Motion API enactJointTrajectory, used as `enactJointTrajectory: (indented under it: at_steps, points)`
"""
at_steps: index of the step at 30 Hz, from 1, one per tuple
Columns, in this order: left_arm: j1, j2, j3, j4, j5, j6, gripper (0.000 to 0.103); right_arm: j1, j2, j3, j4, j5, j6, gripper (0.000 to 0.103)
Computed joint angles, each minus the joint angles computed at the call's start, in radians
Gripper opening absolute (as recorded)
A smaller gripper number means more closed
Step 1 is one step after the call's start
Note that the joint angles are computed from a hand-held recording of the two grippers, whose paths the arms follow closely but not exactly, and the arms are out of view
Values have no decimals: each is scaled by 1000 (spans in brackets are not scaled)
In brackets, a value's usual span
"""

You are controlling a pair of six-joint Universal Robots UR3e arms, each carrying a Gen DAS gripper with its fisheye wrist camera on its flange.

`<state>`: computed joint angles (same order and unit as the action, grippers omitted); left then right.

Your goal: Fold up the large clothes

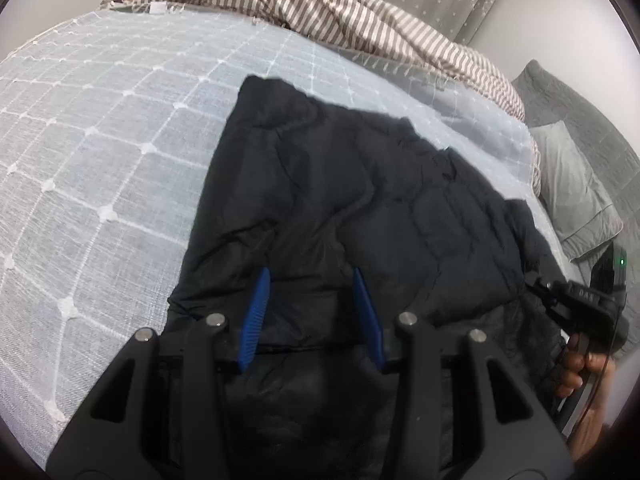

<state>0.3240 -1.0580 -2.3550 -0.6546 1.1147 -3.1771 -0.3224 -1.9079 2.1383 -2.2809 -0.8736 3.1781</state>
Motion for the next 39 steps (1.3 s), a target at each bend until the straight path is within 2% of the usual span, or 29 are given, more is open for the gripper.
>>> enactJointTrajectory:
  at_steps: [2, 5, 7, 9, 11, 13, 14, 17, 19, 21, 24, 26, 31, 35, 39]
  points:
    - [13, 40, -17, 14, -13, 9, 45, -36, -35, -3, 64, 42, -34, 6]
    - [-35, -3, -9, 55, 61, 17, 46, -101, -70, -14, 205, 104, -85, 10]
    - [-36, -42, -2, 47, 64, 12, 46, -113, -79, -28, 259, 47, -96, 13]
    - [-43, -55, 3, 41, 72, 3, 47, -113, -93, -35, 263, -61, -85, 13]
    - [-56, -39, 17, 20, 82, 5, 58, -166, -136, -34, 323, -75, -127, 13]
    - [-70, -8, 22, 10, 97, -10, 78, -247, -180, -43, 425, -39, -201, 16]
    - [-81, 4, 25, 5, 108, -17, 80, -302, -222, -55, 505, -30, -257, 17]
    - [-125, 23, 51, -22, 152, -27, 82, -435, -267, -109, 647, -4, -361, 35]
    - [-154, 37, 63, -31, 182, -46, 88, -594, -314, -152, 807, 30, -478, 68]
    - [-174, 51, 72, -32, 199, -64, 93, -741, -352, -168, 891, 44, -561, 72]
    - [-232, 34, 94, -5, 254, -106, 101, -869, -331, -185, 913, 33, -614, 72]
    - [-260, 19, 97, 18, 280, -118, 101, -945, -303, -187, 908, 20, -636, 72]
    - [-344, -55, 99, 92, 365, -147, 102, -1002, -157, -171, 660, -63, -508, 73]
    - [-367, -73, 77, 149, 376, -159, 102, -1044, -43, -160, 485, -132, -427, 76]
    - [-399, -91, 73, 178, 399, -162, 102, -1078, 73, -147, 364, -151, -373, 77]
